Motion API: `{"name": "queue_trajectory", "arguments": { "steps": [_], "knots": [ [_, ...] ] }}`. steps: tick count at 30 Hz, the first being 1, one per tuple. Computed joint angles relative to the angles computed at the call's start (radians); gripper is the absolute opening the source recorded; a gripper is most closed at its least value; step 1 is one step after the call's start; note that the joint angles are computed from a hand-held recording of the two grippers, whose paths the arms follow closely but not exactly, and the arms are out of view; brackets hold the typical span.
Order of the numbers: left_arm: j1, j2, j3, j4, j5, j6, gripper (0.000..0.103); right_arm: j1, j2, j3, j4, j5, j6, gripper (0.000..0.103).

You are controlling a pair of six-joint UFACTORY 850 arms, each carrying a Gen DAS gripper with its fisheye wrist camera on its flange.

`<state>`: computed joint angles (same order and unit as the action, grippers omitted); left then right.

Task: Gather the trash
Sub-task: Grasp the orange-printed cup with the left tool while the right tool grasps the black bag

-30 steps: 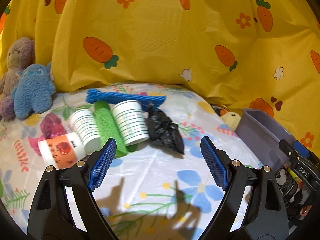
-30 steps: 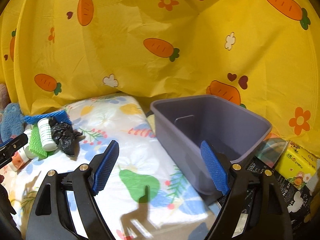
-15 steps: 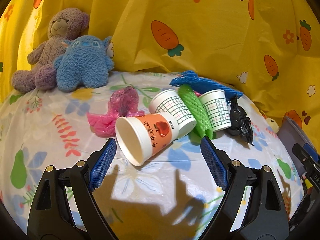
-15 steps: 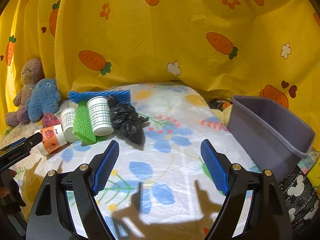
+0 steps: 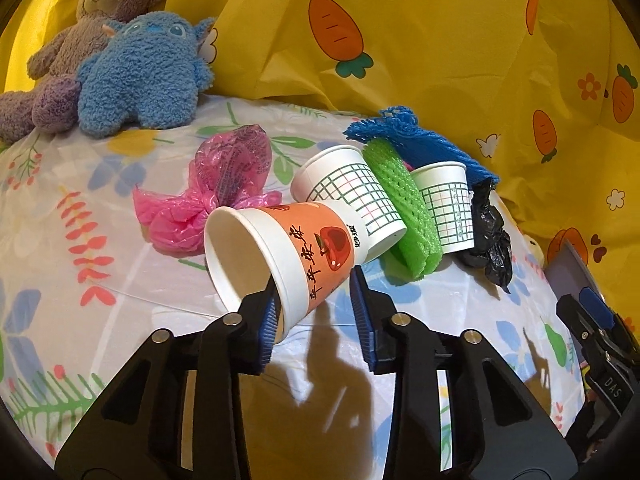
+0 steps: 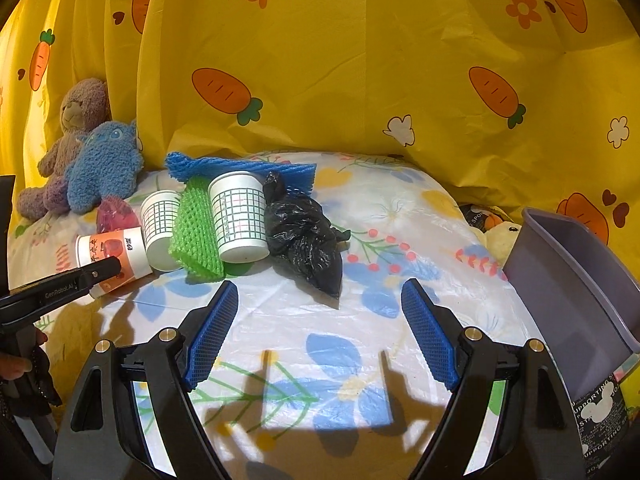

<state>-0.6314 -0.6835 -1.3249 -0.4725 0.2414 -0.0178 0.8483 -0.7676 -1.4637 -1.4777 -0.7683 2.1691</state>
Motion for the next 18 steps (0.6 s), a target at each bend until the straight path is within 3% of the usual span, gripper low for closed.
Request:
{"name": "queue_trajectory", "arguments": {
  "steps": [5,7,9,18],
  "knots": [
    [0.006,-0.003,0.003,0.167,0.005,-0.157,0.012,-0.016,-0.025,-0.042,0.027,0.015,-0.054,0.081],
    [0.0,0.0,0.007,0.138,0.01,-0.118,0.002,-0.024,-0.033,-0.055,0.04,0.014,-0.076,0.081],
    [-0.007,0.008,0.014,0.054,0.021,-0.031,0.002,-0.035,-0.043,-0.07,0.056,0.017,-0.104,0.081],
    [-0.021,0.076,0.095,0.055,0.103,-0.061,0.001,-0.1,-0.104,-0.156,0.172,0.095,-0.261,0.081]
  ]
}}
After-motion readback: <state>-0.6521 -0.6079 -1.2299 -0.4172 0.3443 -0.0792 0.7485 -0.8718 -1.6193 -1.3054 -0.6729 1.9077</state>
